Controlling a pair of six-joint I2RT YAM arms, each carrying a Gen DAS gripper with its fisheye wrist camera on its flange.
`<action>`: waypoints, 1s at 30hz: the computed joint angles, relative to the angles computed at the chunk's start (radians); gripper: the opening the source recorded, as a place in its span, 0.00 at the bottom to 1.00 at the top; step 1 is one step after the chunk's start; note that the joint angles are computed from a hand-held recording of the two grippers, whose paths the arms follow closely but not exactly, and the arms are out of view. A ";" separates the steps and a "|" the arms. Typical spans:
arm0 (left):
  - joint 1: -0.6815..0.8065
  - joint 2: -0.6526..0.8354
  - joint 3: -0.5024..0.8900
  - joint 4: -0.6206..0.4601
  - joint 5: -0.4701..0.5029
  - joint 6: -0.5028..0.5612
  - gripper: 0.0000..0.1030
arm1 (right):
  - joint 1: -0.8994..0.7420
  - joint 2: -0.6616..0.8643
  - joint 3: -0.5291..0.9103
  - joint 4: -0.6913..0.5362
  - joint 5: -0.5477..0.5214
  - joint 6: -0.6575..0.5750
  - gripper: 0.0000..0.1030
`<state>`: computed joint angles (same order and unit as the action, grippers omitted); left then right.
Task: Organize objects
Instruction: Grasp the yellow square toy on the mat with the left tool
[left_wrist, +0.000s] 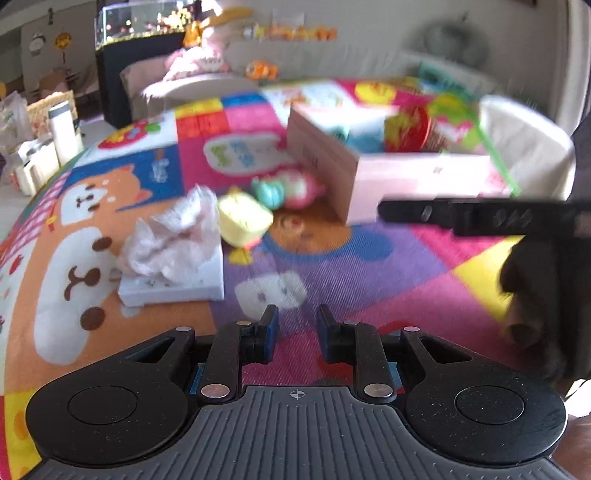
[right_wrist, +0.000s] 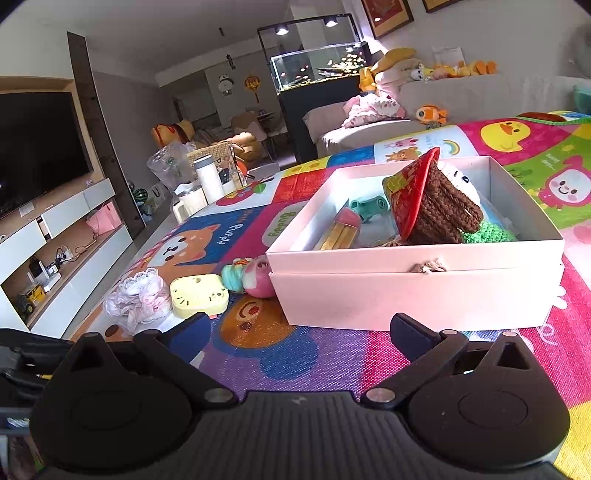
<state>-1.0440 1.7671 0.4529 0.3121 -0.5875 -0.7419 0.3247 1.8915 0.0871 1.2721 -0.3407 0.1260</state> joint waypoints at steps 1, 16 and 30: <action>-0.027 0.026 0.003 0.017 -0.038 -0.007 0.26 | -0.001 0.000 0.001 -0.002 0.001 0.004 1.00; 0.000 0.125 0.029 0.224 0.079 0.084 0.52 | -0.108 0.006 0.085 -0.163 -0.102 0.124 1.00; 0.039 0.066 0.114 -0.018 -0.202 0.210 0.52 | -0.138 0.020 0.098 -0.172 -0.133 0.148 1.00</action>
<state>-1.0053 1.8327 0.5668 0.2946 -0.7894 -0.5320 0.1871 1.9115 0.1847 1.0998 -0.4737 0.2744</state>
